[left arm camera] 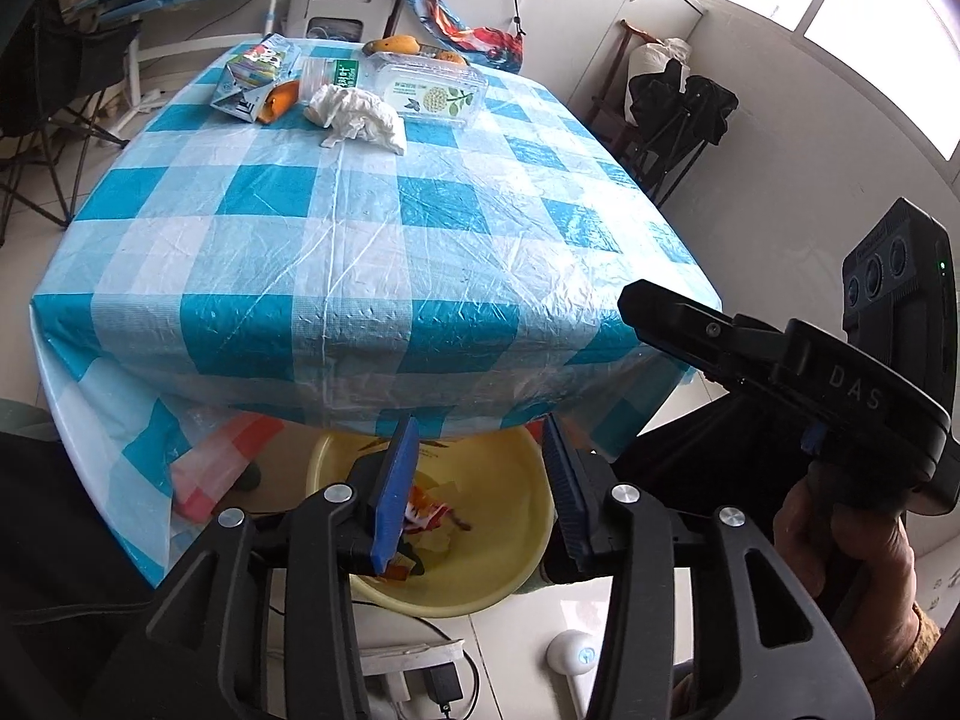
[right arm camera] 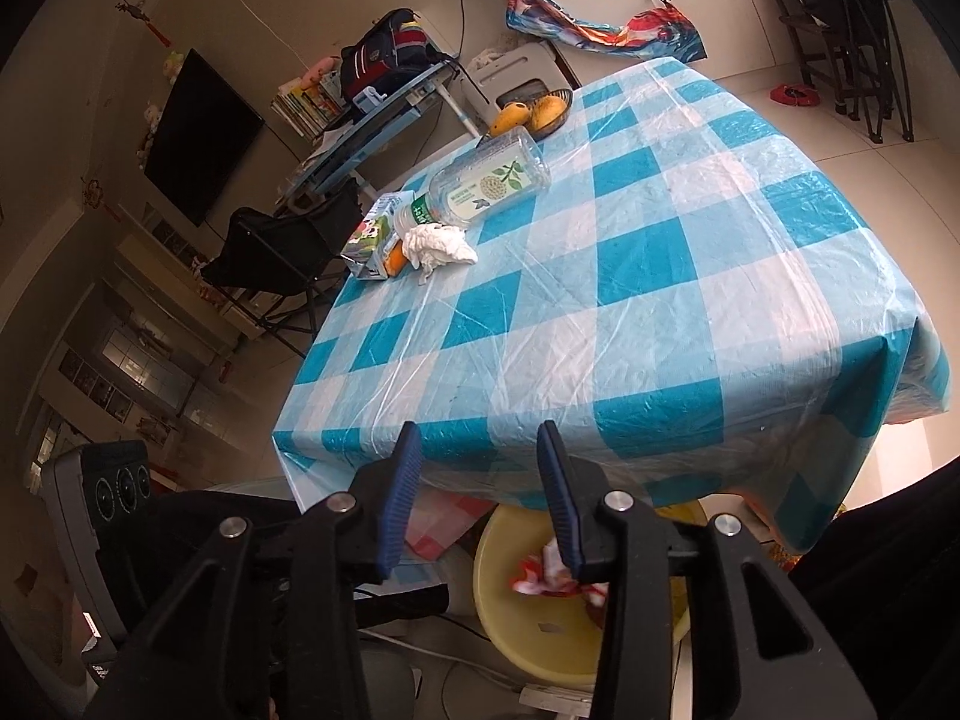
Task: Collect trash
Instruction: 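Lower both grippers over the yellow bucket and open them to drop the items, then reach the right gripper to the white tissue and grasp it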
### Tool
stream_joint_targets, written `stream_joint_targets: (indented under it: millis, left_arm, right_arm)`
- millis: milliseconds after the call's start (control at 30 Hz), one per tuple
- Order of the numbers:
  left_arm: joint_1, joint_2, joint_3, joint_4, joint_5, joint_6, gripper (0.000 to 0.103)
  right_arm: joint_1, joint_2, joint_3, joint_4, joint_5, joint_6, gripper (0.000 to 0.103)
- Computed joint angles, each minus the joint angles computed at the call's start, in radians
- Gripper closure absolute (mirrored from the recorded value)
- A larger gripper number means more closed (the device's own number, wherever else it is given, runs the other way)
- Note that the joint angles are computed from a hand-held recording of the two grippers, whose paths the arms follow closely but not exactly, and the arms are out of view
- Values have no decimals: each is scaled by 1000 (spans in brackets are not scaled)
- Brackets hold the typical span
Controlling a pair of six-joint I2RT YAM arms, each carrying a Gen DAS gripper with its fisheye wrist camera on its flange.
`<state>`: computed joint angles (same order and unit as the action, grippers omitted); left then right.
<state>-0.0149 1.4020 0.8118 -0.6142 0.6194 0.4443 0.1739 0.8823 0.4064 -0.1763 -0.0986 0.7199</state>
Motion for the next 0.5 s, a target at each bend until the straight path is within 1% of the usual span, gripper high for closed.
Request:
stream_joint_targets:
  millis: [67,200,367,500]
  left_arm:
    - [13,-1,4,6,12,-10,61]
    - [29,-17,-3,50,6,-50,52]
    - [47,-6,1,94,-10,-102,50]
    - [62,2,3,124,-22,-141,47]
  right_arm:
    - [11,8,4,1,11,-5,63]
    - [25,23,9,4,29,-20,62]
    - [47,46,17,11,59,-40,62]
    - [82,64,27,12,101,-59,62]
